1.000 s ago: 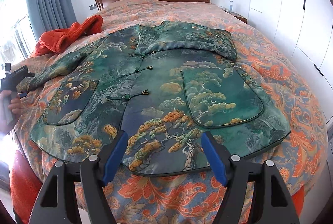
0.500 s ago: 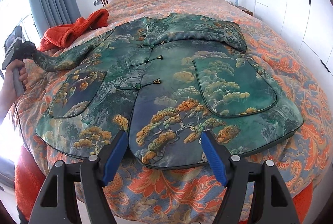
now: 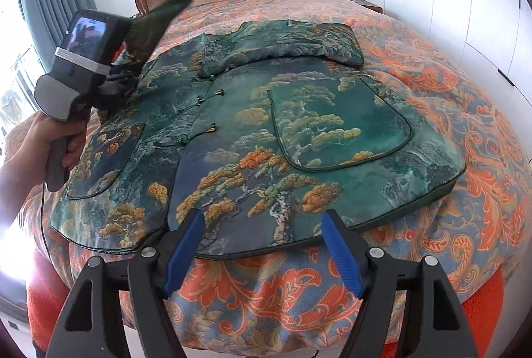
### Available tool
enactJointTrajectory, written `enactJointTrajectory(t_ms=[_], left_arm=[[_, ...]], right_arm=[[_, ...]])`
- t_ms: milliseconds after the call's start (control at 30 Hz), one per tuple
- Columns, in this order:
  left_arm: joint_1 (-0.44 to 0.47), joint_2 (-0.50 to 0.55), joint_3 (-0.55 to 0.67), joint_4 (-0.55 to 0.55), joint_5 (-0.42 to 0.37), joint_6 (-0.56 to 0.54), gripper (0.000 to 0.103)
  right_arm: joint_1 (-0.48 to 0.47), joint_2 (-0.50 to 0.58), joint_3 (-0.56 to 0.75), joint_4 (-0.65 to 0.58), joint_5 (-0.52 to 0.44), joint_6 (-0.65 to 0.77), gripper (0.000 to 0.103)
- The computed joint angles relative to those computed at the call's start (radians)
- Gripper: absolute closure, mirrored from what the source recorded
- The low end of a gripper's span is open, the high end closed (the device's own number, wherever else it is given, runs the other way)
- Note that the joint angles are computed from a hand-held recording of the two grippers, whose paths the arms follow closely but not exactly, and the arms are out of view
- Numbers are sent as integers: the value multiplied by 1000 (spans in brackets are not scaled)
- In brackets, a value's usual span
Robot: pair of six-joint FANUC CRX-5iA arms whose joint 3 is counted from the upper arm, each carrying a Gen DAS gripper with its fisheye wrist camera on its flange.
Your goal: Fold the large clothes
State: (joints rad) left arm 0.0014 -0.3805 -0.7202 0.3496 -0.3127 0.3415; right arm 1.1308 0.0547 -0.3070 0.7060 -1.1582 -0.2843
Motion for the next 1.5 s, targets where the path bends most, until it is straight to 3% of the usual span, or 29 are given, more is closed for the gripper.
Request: enactJointTrajectory(t_ms=[33,67,100,167,300,400,467,500,567,667,767,800,867,967,1133,1433,1500], left_arm=[[3,-11,-18,19,-2,-27,45],[4,-33,-63,90,30,-103,24],[1,-57,-111,195,67,-208,13],[25,-135,-177,334,42,-354,10],[195,-223,-174,336,-183,-333,9],[313,-254,-160,326,-319,-265,9],[376,-271,-160,340,-377,-235,9],[417,-280,-160,354,-408,-231,9],[480,-284,-161,376,-456,-221,9],[588,-283,-155,396,-560,-217,9],[648,-263,-150,394,-605,-214,9],[649,-255,-152,392,-595,-211,9],[690,-256,-162,394,-606,-231,9],[726,-238,-152,372,-635,-214,9],[753,-223,-132,406,-698,-196,9],[713,-206,-109,395,-695,-165,9],[693,-194,-99,376,-676,-161,9]], right_arm=[[-1,-6,-6,-5,-3,-3,28],[-2,-13,-11,-7,-2,-7,28],[-6,-22,-19,-5,1,-9,28],[-20,-35,-27,8,11,2,28],[-97,-54,-36,51,112,19,28],[-232,-66,-73,79,421,5,28],[-343,-27,-54,5,659,71,28],[-386,13,-15,-65,725,128,28],[-449,107,108,-266,767,319,28],[-521,262,340,-536,685,599,28],[-558,395,528,-638,552,729,29],[-558,418,554,-633,533,726,34],[-539,429,553,-539,535,681,87],[-510,424,554,-403,539,700,91],[-518,493,688,-155,425,730,91],[-582,756,1075,-269,180,942,91],[-592,785,1105,-294,149,948,81]])
